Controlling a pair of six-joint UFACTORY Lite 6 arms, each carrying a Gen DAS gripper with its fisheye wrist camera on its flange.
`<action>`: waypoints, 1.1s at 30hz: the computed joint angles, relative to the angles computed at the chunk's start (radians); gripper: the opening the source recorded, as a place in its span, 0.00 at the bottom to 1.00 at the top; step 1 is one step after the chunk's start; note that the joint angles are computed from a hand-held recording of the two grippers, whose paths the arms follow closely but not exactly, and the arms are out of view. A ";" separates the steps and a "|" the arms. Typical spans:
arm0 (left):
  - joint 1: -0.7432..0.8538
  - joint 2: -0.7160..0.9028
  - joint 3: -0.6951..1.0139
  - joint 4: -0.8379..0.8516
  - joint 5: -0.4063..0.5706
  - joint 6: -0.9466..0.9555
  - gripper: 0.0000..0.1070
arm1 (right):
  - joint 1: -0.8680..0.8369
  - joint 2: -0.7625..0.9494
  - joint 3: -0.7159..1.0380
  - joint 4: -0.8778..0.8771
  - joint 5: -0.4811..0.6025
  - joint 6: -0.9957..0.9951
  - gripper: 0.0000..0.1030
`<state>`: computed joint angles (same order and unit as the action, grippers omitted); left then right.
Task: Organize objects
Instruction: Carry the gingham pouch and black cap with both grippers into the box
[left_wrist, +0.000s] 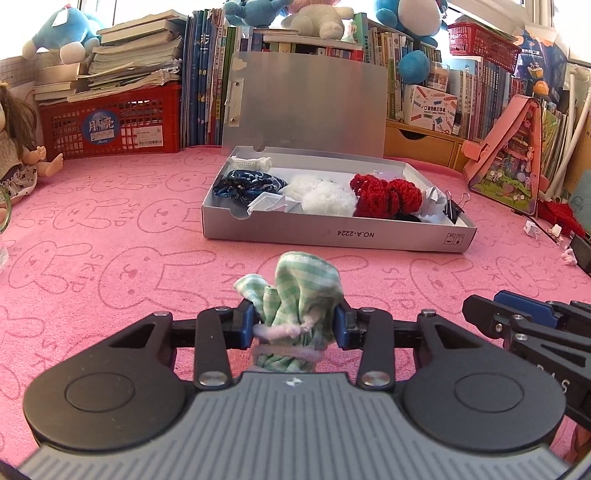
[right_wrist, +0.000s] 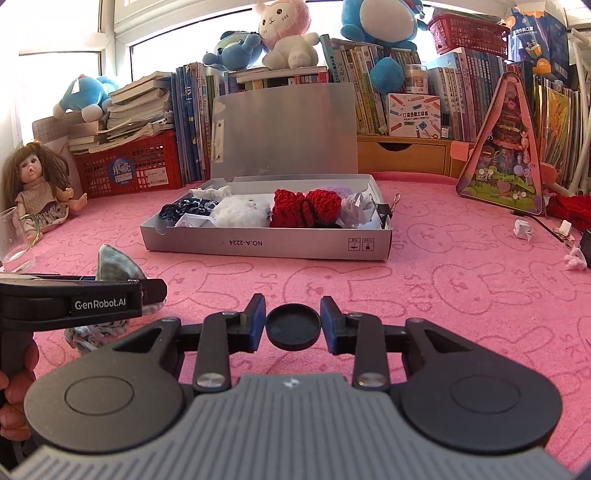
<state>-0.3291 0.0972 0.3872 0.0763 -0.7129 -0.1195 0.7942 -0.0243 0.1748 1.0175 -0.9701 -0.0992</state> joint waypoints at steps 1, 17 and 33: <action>-0.002 -0.010 -0.002 -0.004 0.002 0.003 0.42 | -0.010 -0.008 0.001 -0.003 0.007 -0.005 0.36; 0.001 -0.062 -0.004 0.014 0.011 0.012 0.40 | -0.107 -0.074 -0.003 -0.051 0.052 -0.045 0.36; 0.011 -0.011 0.027 0.033 -0.009 0.011 0.40 | -0.172 -0.038 -0.003 -0.136 0.051 0.003 0.36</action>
<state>-0.3179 0.0861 0.4146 0.1094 -0.7224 -0.1087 0.6224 -0.0622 0.1715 0.8814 -0.9191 -0.0967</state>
